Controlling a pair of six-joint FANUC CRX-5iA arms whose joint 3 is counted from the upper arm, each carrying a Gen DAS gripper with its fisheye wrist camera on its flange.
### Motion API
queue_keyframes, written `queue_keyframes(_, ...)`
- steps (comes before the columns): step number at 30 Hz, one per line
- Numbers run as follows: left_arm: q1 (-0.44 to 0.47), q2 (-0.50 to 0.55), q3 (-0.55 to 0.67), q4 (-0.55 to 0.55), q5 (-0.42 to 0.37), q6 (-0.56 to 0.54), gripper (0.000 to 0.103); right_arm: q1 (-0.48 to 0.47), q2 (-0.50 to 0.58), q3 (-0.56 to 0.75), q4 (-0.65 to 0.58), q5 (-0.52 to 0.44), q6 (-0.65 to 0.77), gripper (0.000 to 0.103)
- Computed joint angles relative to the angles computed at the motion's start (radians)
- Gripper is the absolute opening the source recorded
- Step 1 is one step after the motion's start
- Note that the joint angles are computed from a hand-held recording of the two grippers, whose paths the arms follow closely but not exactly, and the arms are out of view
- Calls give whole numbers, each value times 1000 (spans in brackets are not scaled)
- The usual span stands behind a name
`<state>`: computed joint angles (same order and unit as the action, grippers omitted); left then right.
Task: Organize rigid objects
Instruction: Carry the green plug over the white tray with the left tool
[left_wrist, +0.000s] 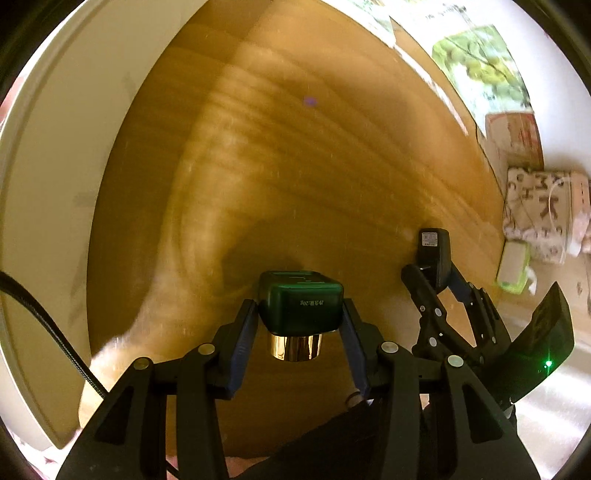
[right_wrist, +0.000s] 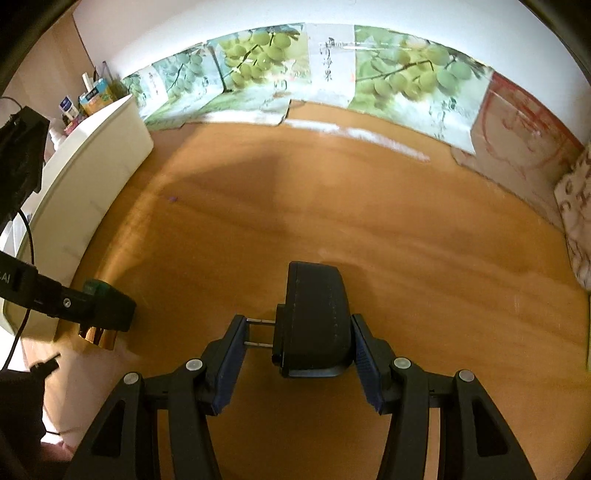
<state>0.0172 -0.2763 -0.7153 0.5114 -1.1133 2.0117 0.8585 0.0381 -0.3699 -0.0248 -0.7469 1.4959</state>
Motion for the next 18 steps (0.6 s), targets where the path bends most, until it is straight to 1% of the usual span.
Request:
queue_keyframes(4,-34,-15,-6,-3,-5,10,48,26,-41,-39,11,-20,-34,55)
queue_keyframes(12,-85,-53,6,-42,-48,8,48,88,-116,-118,68,-70,-107,55)
queue_keyframes(16,-106,-69,22,-67,-77,-1,48,114,-150,-142,73,-108,-141,55)
queue_keyframes(18,-107,-93,31,-90,-109,-12,48,128,-164,-153,77,-123,-158,55)
